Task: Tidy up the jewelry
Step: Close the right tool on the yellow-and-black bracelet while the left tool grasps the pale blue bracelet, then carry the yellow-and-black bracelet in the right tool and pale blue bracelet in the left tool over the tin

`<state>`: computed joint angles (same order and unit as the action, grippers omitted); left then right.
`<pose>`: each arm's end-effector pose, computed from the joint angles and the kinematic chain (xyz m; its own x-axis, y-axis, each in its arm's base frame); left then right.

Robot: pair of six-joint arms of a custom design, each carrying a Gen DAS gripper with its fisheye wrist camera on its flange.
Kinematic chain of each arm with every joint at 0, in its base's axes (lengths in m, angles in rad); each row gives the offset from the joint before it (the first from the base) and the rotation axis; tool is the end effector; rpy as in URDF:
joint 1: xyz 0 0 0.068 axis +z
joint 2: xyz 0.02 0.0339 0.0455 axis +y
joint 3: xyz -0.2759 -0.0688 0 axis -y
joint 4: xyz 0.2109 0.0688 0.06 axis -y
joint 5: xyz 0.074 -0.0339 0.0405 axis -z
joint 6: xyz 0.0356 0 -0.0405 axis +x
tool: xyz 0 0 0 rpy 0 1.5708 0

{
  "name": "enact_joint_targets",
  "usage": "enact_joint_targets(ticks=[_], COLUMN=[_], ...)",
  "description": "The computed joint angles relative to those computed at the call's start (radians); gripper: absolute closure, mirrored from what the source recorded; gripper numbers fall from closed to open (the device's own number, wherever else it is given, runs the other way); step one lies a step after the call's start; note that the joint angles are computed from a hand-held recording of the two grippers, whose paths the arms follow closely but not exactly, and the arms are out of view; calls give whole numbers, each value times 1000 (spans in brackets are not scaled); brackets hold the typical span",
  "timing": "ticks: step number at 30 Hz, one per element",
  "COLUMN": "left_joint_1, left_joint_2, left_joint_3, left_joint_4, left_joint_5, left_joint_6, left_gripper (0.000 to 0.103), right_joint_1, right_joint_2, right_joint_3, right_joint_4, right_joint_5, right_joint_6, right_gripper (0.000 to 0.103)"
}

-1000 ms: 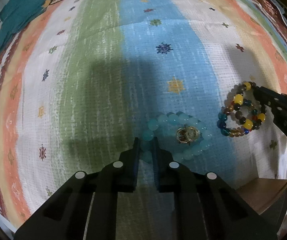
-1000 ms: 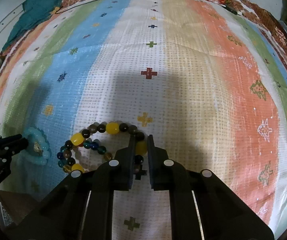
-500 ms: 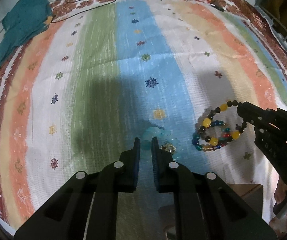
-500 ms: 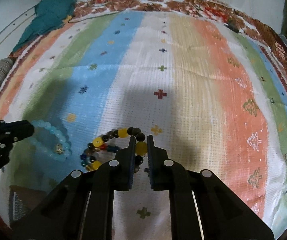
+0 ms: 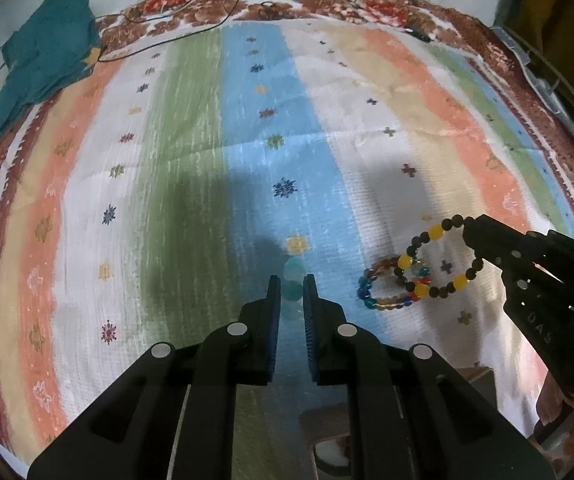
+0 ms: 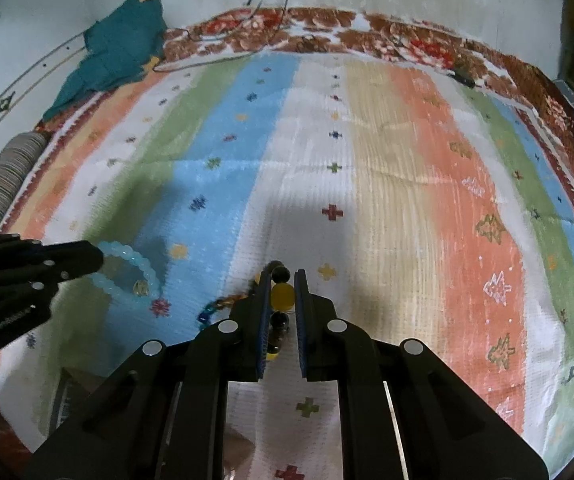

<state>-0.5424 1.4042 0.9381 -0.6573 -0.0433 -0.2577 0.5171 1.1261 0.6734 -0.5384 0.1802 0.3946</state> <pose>0.2038 -0.1210 0.2456 -0.8740 0.2295 -0.4283 0.2864 0.9554 -0.0725 0.1570 0.0819 0.2331 -0.8255 -0.0344 -0.5633 -0.0906 0.9933 0.0722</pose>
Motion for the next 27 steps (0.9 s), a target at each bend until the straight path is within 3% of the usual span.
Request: enact_joint_targets(ticks=[18, 27], left_joint_1=[-72, -116], left_joint_2=[-99, -148], left_joint_3=[0, -17], left_joint_4=[-30, -32], left_joint_5=[-78, -115], left_joint_6=[-37, -108], left_gripper=[92, 92], right_joint_1=[128, 208], right_joint_2=[-87, -146], right_joint_3=[32, 49], right_joint_4=[-119, -181], right_joint_5=[129, 199], right_joint_6=[74, 129], right_gripper=[91, 90])
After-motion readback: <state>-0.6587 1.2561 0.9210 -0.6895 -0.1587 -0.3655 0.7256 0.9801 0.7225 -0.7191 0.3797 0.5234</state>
